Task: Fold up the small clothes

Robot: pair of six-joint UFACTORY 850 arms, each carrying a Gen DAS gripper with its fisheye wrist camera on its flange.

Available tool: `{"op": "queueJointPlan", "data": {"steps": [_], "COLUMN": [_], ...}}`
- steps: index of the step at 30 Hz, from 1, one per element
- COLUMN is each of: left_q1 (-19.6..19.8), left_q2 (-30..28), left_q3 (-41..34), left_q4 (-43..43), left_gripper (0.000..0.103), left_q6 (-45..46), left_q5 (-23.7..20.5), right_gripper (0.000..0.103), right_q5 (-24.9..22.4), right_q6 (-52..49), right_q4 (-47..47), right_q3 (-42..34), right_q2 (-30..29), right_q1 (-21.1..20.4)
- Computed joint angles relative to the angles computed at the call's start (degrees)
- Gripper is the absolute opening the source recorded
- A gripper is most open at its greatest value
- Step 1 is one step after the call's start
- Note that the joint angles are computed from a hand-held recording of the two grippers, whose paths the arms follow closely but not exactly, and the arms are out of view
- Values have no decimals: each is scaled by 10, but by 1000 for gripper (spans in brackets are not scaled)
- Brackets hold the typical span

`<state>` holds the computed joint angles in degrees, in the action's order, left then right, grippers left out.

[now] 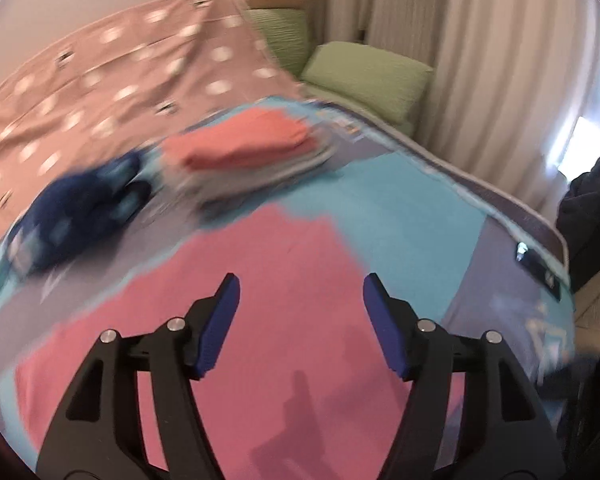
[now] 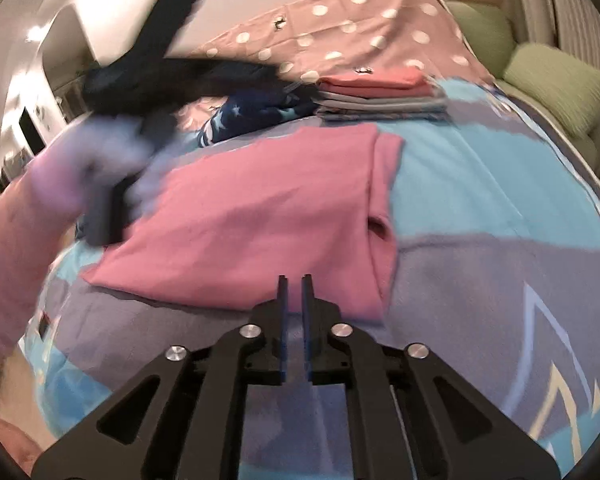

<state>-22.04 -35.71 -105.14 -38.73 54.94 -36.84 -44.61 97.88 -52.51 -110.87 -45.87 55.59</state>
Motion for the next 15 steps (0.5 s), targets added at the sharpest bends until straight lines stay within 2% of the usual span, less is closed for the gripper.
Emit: {"op": "queueJointPlan", "data": {"steps": [2, 3, 4, 7, 8, 9, 11, 13, 15], "left_q1": [29, 48, 64, 117, 132, 157, 197, 215, 237], "left_q2": [62, 96, 117, 161, 164, 174, 195, 210, 215], "left_q3": [107, 166, 205, 295, 312, 327, 350, 370, 381], "left_q4": [-19, -18, -14, 49, 37, 1, -105, -141, -185], "left_gripper": [66, 67, 69, 74, 75, 76, 76, 76, 76], "left_q6": [40, 53, 56, -19, -16, -1, 62, 82, 108], "left_q5": [54, 89, 113, 150, 152, 137, 103, 117, 105], "right_gripper": [11, 10, 10, 11, 11, 11, 11, 14, 25], "right_q5": [-66, -68, -46, -53, -64, -72, -79, -95, -93], "right_q6": [-68, -66, -41, -5, -6, -6, -16, -57, -86], "right_q4": [78, 88, 77, 74, 78, 78, 66, 61, 68], "right_q3": [-45, -39, -10, 6, -1, -8, -42, -108, -160], "right_q2": [-37, -35, -18, -4, -6, -9, -22, -55, -83], "right_q1": [-5, -5, -4, 0, 2, 4, 11, 16, 20]}}
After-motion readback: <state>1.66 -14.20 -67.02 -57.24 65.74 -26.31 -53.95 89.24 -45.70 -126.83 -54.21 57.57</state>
